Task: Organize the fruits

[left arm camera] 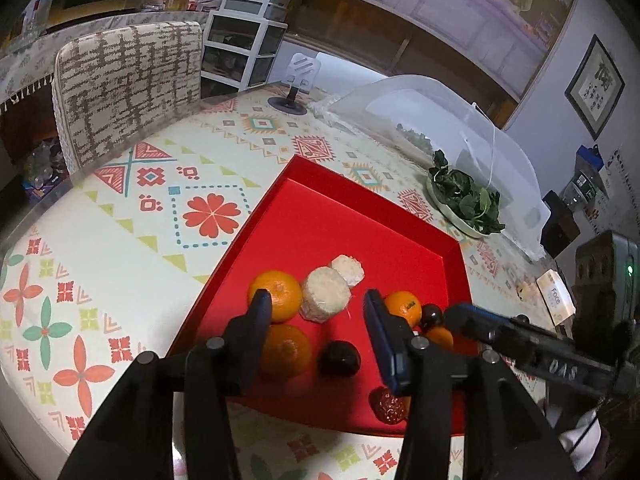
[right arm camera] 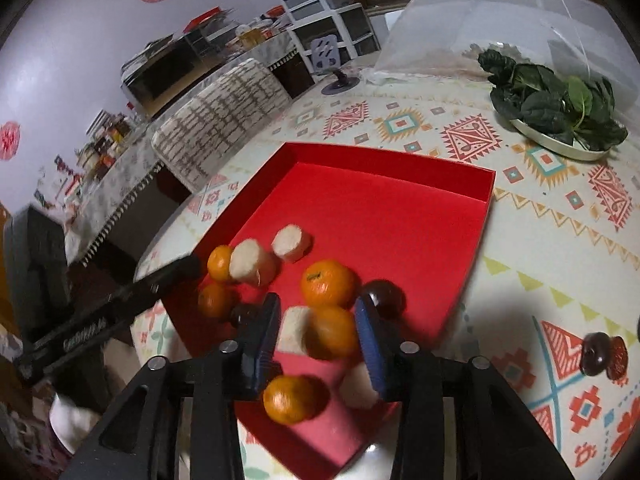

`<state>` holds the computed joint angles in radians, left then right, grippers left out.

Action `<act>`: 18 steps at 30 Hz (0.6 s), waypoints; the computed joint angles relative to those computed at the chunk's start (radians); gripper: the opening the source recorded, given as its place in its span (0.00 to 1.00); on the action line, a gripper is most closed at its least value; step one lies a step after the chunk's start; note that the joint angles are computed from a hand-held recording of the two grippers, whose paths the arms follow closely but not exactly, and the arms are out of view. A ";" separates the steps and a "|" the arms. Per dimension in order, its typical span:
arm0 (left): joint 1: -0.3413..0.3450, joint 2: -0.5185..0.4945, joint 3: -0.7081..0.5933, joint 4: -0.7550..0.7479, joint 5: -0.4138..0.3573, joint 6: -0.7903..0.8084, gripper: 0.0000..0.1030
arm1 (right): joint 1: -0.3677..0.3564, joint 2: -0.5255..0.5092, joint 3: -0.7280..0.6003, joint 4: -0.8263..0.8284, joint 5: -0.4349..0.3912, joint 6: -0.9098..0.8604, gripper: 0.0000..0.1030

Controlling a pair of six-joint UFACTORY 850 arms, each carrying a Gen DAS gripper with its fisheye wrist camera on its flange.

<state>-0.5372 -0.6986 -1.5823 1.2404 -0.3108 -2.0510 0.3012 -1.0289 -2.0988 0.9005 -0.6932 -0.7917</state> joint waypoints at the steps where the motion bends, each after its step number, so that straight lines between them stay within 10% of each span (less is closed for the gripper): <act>1: 0.001 0.002 0.004 0.008 0.001 -0.010 0.48 | -0.001 -0.004 -0.009 -0.005 0.008 0.008 0.47; 9: -0.008 0.009 0.010 0.019 -0.033 -0.023 0.56 | -0.004 0.028 0.013 -0.031 0.129 0.017 0.47; 18: -0.099 -0.070 -0.146 -0.054 -0.364 0.190 0.84 | -0.028 0.164 0.232 0.127 0.209 -0.141 0.60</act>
